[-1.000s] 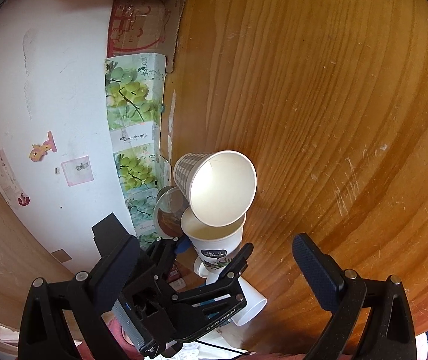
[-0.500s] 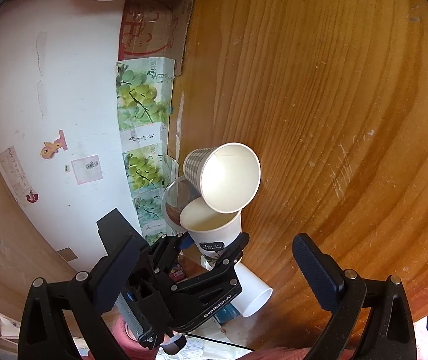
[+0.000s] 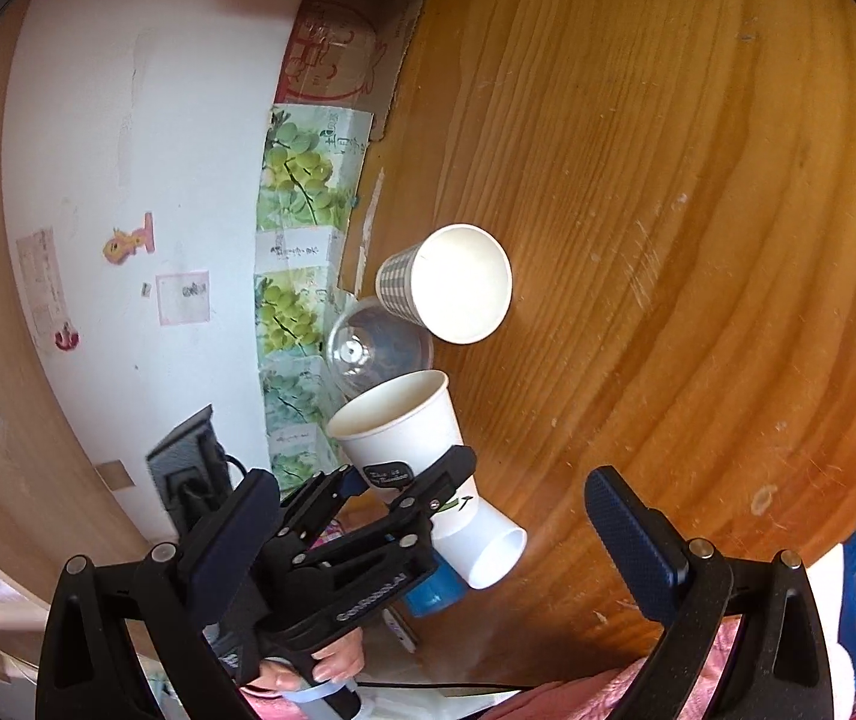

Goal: Flip cup upright
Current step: 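Lift the panda-print cup off the table with the left gripper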

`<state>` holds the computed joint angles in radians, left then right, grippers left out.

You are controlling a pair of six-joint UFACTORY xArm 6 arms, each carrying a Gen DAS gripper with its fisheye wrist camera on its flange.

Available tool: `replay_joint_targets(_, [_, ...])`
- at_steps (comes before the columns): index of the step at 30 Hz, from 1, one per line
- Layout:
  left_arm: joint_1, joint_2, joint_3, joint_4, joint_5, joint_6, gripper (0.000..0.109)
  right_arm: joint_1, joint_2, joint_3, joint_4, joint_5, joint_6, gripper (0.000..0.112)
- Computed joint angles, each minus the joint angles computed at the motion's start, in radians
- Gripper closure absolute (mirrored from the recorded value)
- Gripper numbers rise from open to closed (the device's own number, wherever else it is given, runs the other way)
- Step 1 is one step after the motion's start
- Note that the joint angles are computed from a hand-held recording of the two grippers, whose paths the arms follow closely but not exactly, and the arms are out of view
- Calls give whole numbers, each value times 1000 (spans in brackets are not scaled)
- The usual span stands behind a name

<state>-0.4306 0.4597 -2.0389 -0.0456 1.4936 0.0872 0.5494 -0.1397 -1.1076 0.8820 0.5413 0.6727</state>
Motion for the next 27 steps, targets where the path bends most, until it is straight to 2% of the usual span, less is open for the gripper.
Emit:
replay_joint_targets(2, [-2,-64,89,-35,-25,-51,42,17,-18,15,-72,4,59,10])
replay_joint_targets(12, [-5,-328,441,-253,-119,-180,42,79,-95,88,-229,44,203,10])
replay_joint_targets(19, [19,-399,565,-397,-168,-225,42,85,-96,72,-237,108,182,10])
replay_joint_targets(27, [24,-418,649,-538,-198,-297,42,49,-30,-22,-188,274,60,10])
